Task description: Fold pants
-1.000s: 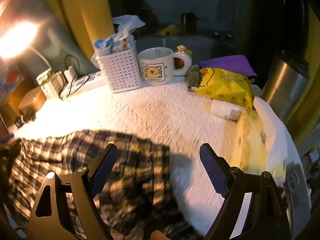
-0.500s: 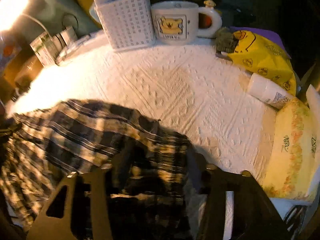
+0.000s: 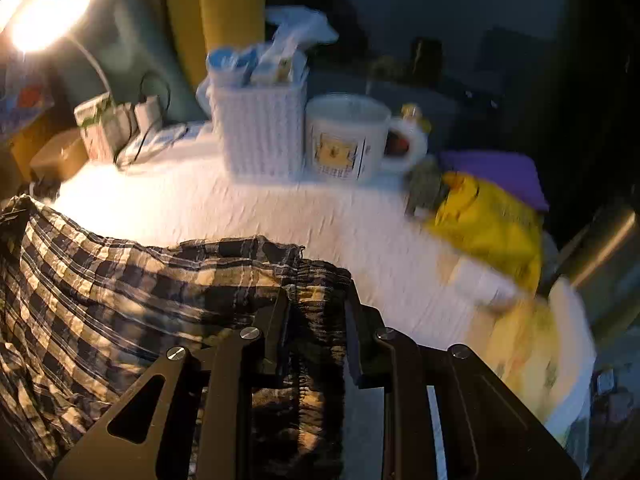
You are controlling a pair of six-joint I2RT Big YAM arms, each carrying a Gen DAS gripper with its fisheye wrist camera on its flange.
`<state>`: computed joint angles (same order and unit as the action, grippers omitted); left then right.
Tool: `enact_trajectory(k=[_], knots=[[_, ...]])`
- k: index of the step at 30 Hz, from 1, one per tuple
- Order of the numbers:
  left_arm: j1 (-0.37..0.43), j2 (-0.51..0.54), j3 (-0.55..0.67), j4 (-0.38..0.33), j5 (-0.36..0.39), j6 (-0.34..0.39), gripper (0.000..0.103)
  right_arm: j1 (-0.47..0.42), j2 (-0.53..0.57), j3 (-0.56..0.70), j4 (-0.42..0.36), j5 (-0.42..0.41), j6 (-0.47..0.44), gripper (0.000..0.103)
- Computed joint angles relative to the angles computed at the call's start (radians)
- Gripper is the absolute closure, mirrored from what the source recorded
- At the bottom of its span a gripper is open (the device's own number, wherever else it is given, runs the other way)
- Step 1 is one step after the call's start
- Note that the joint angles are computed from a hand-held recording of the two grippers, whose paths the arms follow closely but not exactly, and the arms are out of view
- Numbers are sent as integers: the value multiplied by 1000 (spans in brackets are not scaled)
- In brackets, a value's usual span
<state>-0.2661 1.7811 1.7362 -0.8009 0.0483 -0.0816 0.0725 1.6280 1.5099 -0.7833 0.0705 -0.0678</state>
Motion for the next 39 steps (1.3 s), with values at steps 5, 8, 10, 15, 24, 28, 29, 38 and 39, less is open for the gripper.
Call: enact_trajectory(k=[5, 8, 10, 15, 24, 28, 29, 38, 39], knots=[[7, 98, 186, -16, -10, 14, 93, -19, 78, 125, 20, 3, 17, 79], [9, 183, 307, -28, -50, 3, 93, -31, 141, 211, 11, -1, 27, 79], [16, 255, 410, -82, -48, -23, 91, -32, 189, 270, -7, 2, 40, 79], [29, 391, 597, -226, -21, -75, 81, -35, 319, 406, -102, 5, 48, 76], [52, 194, 313, -66, -45, -140, 22, -44, 269, 353, -63, -42, 37, 33], [39, 78, 158, -9, -13, -155, 21, -45, 178, 261, -57, -79, 11, 33], [34, 50, 116, -2, 1, -159, 21, -45, 160, 239, -62, -93, 1, 33], [-17, -60, -146, 7, 97, -251, 21, -15, 150, 145, -129, -159, -48, 39], [-22, -66, -159, 0, 104, -267, 21, -10, 143, 128, -116, -148, -53, 56]])
